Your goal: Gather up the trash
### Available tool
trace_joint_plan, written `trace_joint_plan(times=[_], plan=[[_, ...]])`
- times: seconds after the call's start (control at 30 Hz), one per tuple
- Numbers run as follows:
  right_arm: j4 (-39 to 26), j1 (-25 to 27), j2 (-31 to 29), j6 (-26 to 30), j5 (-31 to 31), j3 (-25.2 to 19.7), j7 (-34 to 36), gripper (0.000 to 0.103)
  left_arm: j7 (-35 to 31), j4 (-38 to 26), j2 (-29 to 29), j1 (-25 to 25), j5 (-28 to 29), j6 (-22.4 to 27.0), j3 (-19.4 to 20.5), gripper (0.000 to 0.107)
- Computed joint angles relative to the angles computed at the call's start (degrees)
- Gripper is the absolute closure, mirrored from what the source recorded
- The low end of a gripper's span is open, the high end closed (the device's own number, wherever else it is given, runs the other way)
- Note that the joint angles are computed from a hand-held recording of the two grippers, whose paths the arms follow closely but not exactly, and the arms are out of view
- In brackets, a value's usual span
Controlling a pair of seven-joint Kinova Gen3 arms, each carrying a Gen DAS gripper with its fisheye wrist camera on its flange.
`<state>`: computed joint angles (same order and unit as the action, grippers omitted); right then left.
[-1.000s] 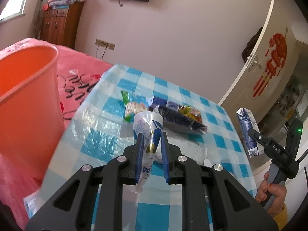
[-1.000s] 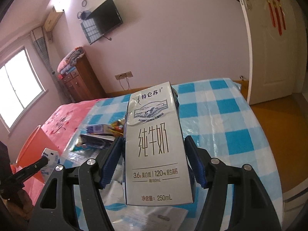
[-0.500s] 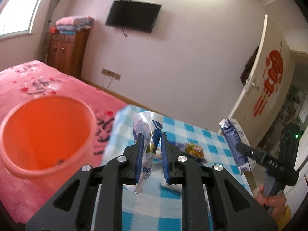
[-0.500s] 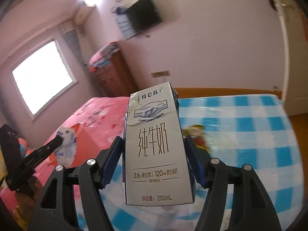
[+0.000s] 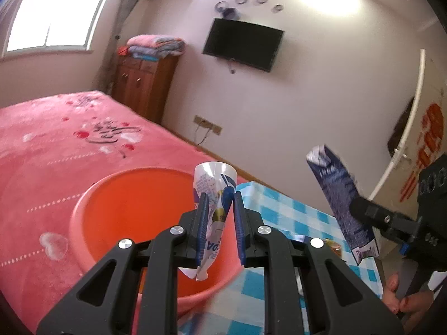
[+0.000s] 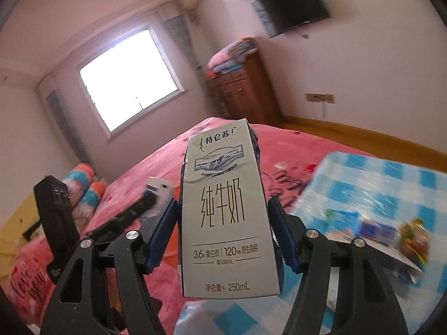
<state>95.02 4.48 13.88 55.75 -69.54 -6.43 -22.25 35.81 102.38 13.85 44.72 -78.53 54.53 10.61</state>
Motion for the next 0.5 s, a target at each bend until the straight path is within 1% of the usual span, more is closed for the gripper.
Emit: trace_joint_plan(times=[0.2,0.27,0.3,0.33,0.37,0.4,0.43,0.47,0.5], plan=[[-4.52,-5.67,3.3,-3.11,3.34,-3.04,-4.17,0.036,0.44,1.93,-0.22,-2.13,2.15,-1.9,-0.72,0.088],[-6.34,-6.45,5.44,-2.3,4.82,-3.93,-6.03,0.035,0.0,1.74,0.24,-2.65,3.0,-2.12,-0.94,0.088],[-6.66,-7.04,6.0,-2.78,5.79,-4.24,-7.47,0.032,-0.24,1.71,0.47,-2.87,3.62,-2.13,-1.11,0.088],[-7.03,-7.67,6.62,-3.63,6.68,-3.99,-9.11,0.023,-0.33,1.71,0.7,-3.02,4.29,-2.11,-1.29,0.088],[-6.91,-7.23,7.1,-3.7,6.64,-4.15,-9.81,0.02,-0.74,1.57,0.89,-3.13,5.1,-1.99,-1.42,0.086],[-6.13,-5.74,7.19,-3.63,6.17,-5.37,-9.58,0.02,-1.72,1.32,1.1,-3.3,6.25,-1.86,-1.49,0.079],[-5.45,-4.83,7.38,-3.35,5.03,-5.53,-9.09,0.016,-2.69,0.72,1.58,-3.15,7.52,-0.92,-1.57,0.071],[-4.23,-4.05,6.95,-3.95,4.22,-5.62,-8.49,0.013,-2.89,0.31,1.98,-2.72,8.09,0.12,-1.8,0.055],[-3.76,-3.62,6.72,-4.47,3.91,-5.47,-8.31,0.011,-3.07,-0.18,2.54,-1.75,8.79,1.5,-2.56,0.049]])
